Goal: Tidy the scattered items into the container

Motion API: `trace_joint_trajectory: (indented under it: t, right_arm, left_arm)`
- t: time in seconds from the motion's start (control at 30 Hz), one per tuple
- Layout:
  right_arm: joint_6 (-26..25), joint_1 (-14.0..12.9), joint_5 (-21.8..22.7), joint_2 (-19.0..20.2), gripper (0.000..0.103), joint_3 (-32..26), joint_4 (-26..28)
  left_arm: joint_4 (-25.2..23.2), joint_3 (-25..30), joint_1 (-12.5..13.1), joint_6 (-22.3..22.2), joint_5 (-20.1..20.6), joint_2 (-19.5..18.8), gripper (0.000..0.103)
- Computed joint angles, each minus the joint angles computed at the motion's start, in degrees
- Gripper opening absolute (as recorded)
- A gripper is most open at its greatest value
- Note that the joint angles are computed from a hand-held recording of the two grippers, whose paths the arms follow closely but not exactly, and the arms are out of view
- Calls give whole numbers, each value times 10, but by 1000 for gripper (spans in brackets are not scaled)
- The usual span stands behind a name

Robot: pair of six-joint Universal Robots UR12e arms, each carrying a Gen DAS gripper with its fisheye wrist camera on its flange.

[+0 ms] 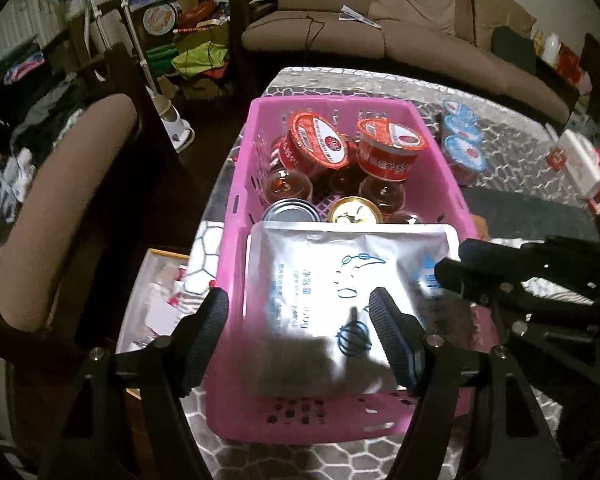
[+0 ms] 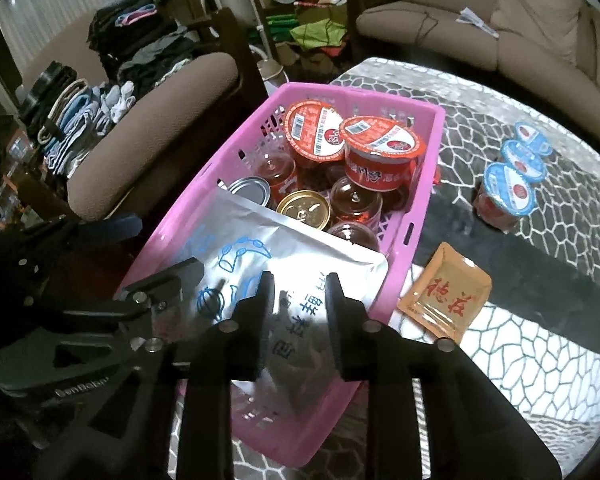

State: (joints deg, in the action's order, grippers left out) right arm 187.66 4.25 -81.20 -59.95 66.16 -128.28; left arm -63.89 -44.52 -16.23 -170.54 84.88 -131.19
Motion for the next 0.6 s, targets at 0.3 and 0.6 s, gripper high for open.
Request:
trace_joint_trajectory:
  t: [0.3,0.6]
  right_arm:
    - [-7,1,-1,-13,73,13,5]
    - [-34,6,-5,-22,100,17,12]
  left_arm:
    - [-4,2,1,-25,11,3,80]
    - [2,-6,7,-53,5,13,103]
